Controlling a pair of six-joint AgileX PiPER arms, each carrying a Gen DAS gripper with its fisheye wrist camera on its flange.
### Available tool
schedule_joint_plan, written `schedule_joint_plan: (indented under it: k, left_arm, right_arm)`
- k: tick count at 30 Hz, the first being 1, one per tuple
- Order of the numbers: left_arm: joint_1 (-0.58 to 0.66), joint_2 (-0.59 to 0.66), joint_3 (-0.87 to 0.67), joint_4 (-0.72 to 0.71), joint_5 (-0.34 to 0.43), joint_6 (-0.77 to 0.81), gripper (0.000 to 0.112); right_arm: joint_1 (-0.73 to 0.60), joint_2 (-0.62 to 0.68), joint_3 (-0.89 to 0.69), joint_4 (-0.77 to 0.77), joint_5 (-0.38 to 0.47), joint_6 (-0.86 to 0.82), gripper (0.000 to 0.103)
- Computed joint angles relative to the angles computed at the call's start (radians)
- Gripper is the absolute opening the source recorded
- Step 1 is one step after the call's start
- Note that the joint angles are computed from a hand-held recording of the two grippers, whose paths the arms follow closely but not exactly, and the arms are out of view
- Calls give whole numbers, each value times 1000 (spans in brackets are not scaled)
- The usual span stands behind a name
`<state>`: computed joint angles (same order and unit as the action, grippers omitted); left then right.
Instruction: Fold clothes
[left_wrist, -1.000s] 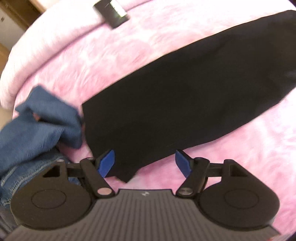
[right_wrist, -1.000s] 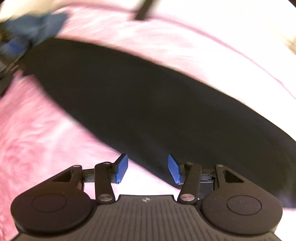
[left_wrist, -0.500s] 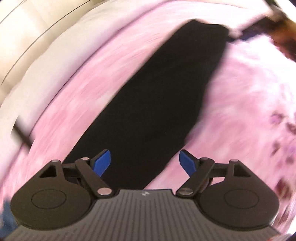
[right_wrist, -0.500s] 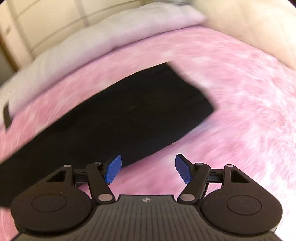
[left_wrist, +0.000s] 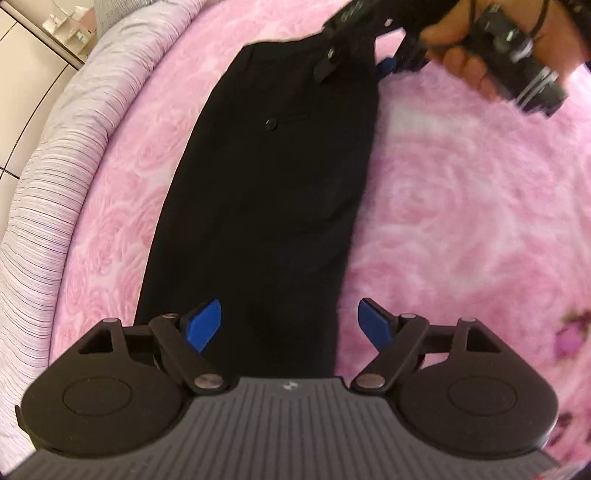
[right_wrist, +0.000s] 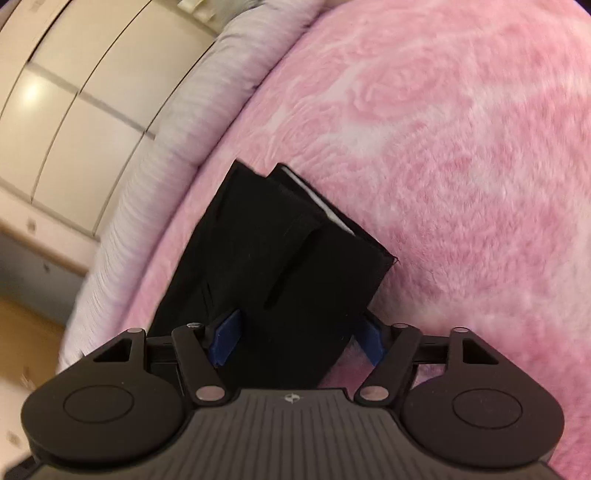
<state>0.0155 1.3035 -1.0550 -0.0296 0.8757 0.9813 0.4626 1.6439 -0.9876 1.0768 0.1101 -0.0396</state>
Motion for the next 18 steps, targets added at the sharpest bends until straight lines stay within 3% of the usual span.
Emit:
schedule_joint_plan:
  k: [1, 2, 5, 8, 11, 14, 18]
  left_arm:
    - [2, 17, -13, 0, 6, -3, 78]
    - [4, 35, -26, 0, 12, -6, 78]
    - [5, 83, -64, 0, 32, -18, 78]
    - [-44, 92, -80, -5, 56, -65, 78]
    - [-116, 78, -84, -30, 75, -108, 78]
    - [-199, 72, -81, -58, 80, -164, 78]
    - [-269, 48, -57, -81, 78, -213, 78]
  right_arm:
    - [-17, 3, -7, 60, 23, -58, 44]
    - [-34, 5, -15, 80, 45, -76, 37]
    - [-77, -14, -53, -100, 122, 42, 27]
    - [-110, -48, -114, -369, 170, 232, 25]
    - [-207, -70, -159, -455, 248, 259, 24]
    - [-330, -88, -189, -554, 334, 234, 24]
    - [-485, -71, -221, -540, 440, 92, 25]
